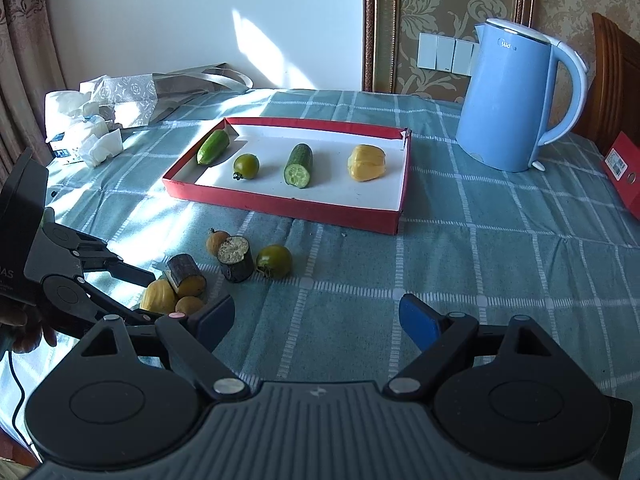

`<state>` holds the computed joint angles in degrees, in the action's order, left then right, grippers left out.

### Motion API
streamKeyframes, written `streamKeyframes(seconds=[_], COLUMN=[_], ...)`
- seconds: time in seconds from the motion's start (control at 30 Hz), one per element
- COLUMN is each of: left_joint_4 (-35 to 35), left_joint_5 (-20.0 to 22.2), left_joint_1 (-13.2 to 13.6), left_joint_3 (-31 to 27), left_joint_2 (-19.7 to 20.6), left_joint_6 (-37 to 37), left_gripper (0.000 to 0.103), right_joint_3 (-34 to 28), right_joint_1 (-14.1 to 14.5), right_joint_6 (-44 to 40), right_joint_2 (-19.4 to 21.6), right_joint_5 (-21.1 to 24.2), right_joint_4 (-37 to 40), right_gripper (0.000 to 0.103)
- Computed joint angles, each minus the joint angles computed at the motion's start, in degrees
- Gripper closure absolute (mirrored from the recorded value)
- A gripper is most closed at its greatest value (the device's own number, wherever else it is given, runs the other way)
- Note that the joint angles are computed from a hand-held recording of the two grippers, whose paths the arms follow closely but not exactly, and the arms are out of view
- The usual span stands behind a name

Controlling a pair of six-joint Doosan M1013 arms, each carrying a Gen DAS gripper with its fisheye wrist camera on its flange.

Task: Organize fruits
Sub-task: 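Lower the left gripper onto the yellow fruit chunk and close on it, then lift the yellow chunk with the left gripper while the right gripper grasps a small brown round fruit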

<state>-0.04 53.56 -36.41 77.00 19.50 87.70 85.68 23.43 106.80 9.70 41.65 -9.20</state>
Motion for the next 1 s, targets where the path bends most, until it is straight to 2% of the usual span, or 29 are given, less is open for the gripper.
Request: streamKeyframes(seconds=[0.13, 0.23, 0.4, 0.53, 0.57, 0.6, 0.63, 0.67, 0.7, 0.77, 0.93, 1.0], left_joint_4=[1.71, -0.49, -3.00, -4.18, -3.60, -3.17, -2.97, -3.29, -3.71, -3.08, -0.27, 1.35], left_joint_5=[1.16, 1.98, 3.51, 2.69, 2.52, 2.58, 2.50, 2.27, 2.03, 1.81, 0.91, 1.00], left_joint_1=[-0.21, 0.12, 0.93, 1.32, 1.20, 1.13, 1.15, 1.29, 1.47, 1.58, 1.57, 1.40], left_joint_3=[-1.08, -1.56, -2.21, -1.41, -1.26, -1.24, -1.19, -1.09, -1.00, -1.00, -0.91, -0.93], left_joint_2=[0.62, 0.70, 0.88, 0.17, 0.03, -0.02, -0.11, -0.26, -0.44, -0.86, -2.21, -2.59], left_joint_6=[1.01, 2.57, 0.50, -1.19, -1.36, -1.52, -1.80, -1.86, -1.77, -2.08, -4.10, -5.75], left_gripper=[0.054, 0.066, 0.067, 0.067, 0.067, 0.067, 0.067, 0.067, 0.067, 0.067, 0.067, 0.067], right_joint_3=[-0.14, -0.33, -0.28, 0.24, 0.15, 0.20, 0.14, -0.16, -0.45, -1.04, -2.51, -3.18], right_joint_1=[0.29, 0.96, 1.43, 2.07, 2.48, 2.63, 2.63, 2.53, 2.31, 2.05, 2.54, 2.76], right_joint_6=[-0.71, -1.23, -6.02, -12.81, -14.68, -16.69, -19.39, -21.63, -23.72, -28.05, -32.72, -33.87], right_joint_2=[0.12, 0.37, 0.49, 0.80, 1.13, 1.39, 1.77, 2.24, 2.69, 3.75, 5.71, 6.47], right_joint_5=[0.11, 0.03, -1.20, -3.00, -2.81, -2.97, -2.89, -2.29, -1.83, -1.12, -0.45, -0.02], right_joint_4=[-0.17, -1.90, 0.22, 1.03, 0.46, 0.96, 2.71, 4.77, 7.08, 11.24, 14.68, 15.44], right_gripper=[0.013, 0.013, 0.014, 0.015, 0.019, 0.030, 0.036, 0.047, 0.052, 0.053, 0.053, 0.061])
